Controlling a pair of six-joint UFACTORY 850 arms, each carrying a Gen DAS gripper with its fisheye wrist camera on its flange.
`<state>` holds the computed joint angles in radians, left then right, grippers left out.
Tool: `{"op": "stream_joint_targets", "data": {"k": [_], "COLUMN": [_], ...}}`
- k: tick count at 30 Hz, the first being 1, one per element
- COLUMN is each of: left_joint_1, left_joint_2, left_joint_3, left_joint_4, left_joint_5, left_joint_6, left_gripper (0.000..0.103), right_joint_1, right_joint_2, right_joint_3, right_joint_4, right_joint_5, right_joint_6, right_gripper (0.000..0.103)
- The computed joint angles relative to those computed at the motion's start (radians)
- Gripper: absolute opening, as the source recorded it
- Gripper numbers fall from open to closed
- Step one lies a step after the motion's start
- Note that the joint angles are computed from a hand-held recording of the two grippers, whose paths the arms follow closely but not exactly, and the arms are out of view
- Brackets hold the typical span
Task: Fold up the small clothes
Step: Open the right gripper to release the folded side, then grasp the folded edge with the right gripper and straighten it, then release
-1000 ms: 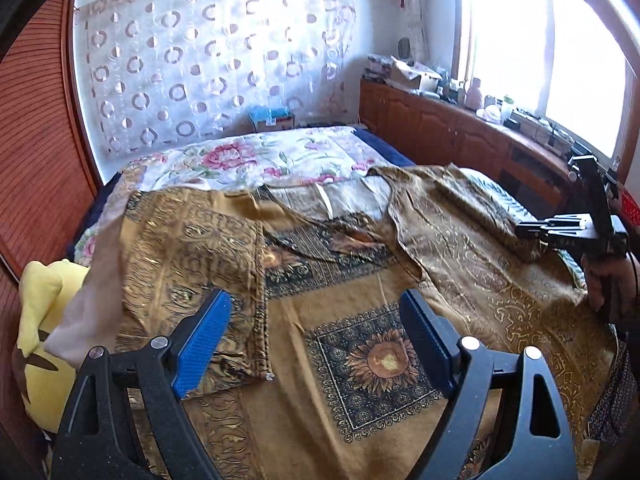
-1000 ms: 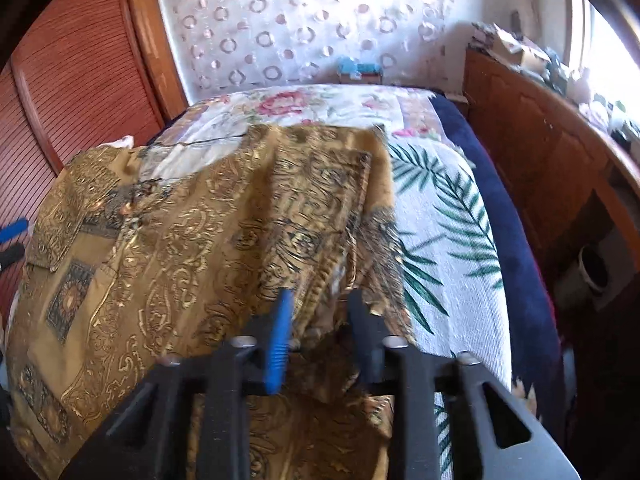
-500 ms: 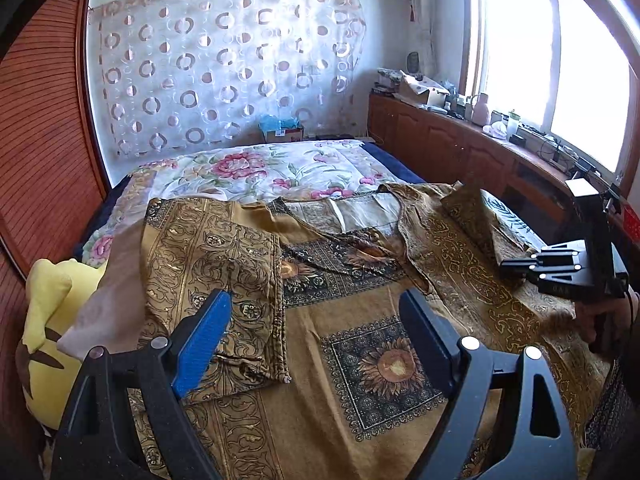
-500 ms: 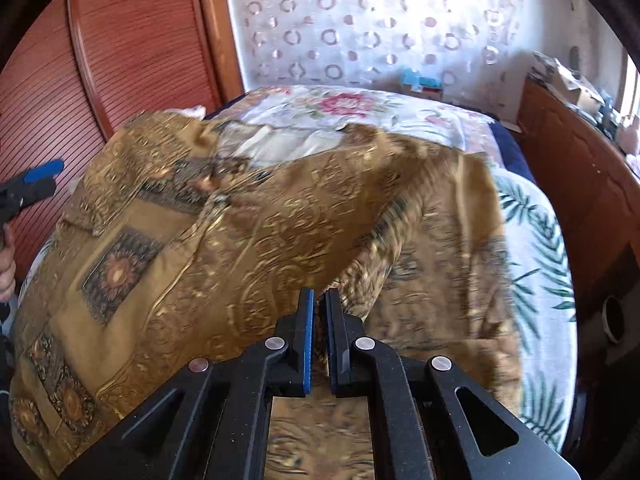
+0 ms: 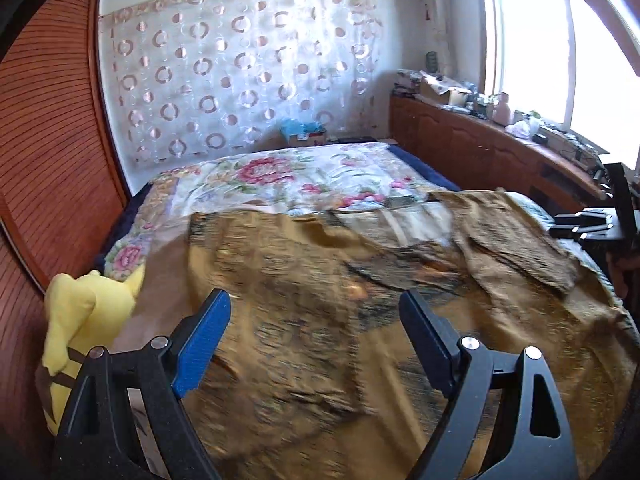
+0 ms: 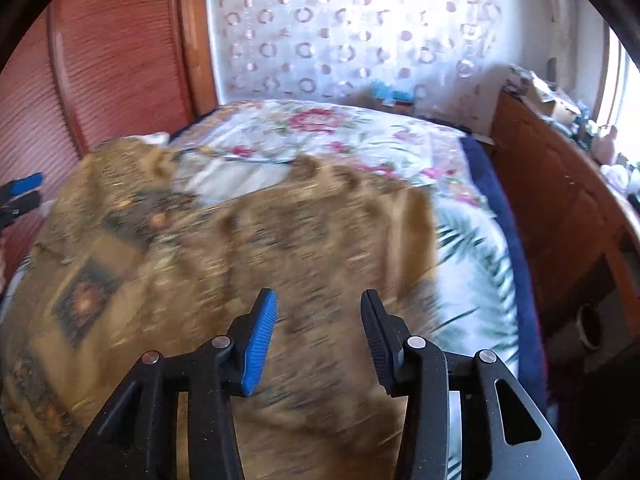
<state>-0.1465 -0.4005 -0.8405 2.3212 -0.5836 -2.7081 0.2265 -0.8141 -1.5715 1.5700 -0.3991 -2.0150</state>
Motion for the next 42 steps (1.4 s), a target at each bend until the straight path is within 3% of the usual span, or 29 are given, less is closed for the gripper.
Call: {"op": "stream_joint_targets", "data": {"k": [6, 12, 17, 19, 21, 24, 27, 31, 35, 36, 37, 40, 42], "left_joint_1": [0.101, 0.17, 0.193, 0.197, 0.201, 0.203, 0.206, 0.214, 0.232, 0.239, 0.243, 0.257, 0.264], "left_joint_2": [-0.02, -0.048, -0.067, -0.076, -0.085, -0.094, -0.102, -0.115, -0.118, -0.119, -0.122, -0.131, -0.138], "left_joint_3": [-0.011, -0.043, -0.075, -0.089, -0.102, -0.115, -0.128, -0.146, -0.154, -0.156, -0.16, -0.175, -0.188], "left_joint_4": [0.055, 0.061, 0.046, 0.037, 0.027, 0.016, 0.009, 0.002, 0.069, 0.106, 0.125, 0.191, 0.212], "left_joint_5": [0.057, 0.102, 0.127, 0.137, 0.147, 0.155, 0.164, 0.183, 0.209, 0.22, 0.23, 0.259, 0.276], "left_joint_6": [-0.063, -0.07, -0.035, -0.019, -0.001, 0.024, 0.038, 0.057, -0.006, -0.039, -0.055, -0.118, -0.139], "left_gripper": [0.087, 0.087, 0.087, 0.087, 0.087, 0.087, 0.087, 0.087, 0.074, 0.071, 0.066, 0.057, 0.053], "right_joint_1": [0.015, 0.016, 0.018, 0.015, 0.01, -0.002, -0.011, -0.011, -0.006, -0.003, -0.001, -0.006, 0.002], "right_joint_2": [-0.166, -0.303, -0.351, -0.377, -0.386, -0.382, -0.394, -0.416, -0.42, -0.417, -0.41, -0.418, -0.444], "right_joint_3": [-0.268, -0.501, -0.581, -0.62, -0.631, -0.626, -0.645, -0.683, -0.692, -0.688, -0.673, -0.678, -0.719], "right_joint_4": [-0.39, -0.675, -0.689, -0.677, -0.661, -0.631, -0.656, -0.702, -0.666, -0.662, -0.644, -0.579, -0.674], "right_joint_5": [0.068, 0.003, -0.043, -0.071, -0.089, -0.085, -0.04, -0.037, -0.05, -0.04, -0.025, -0.075, -0.061], "right_joint_6": [0.461, 0.805, 0.822, 0.789, 0.74, 0.7, 0.775, 0.838, 0.812, 0.801, 0.779, 0.711, 0.796], "right_gripper": [0.046, 0.046, 0.045, 0.022, 0.01, 0.003, 0.002, 0.002, 0.002, 0.006, 0.017, 0.041, 0.044]}}
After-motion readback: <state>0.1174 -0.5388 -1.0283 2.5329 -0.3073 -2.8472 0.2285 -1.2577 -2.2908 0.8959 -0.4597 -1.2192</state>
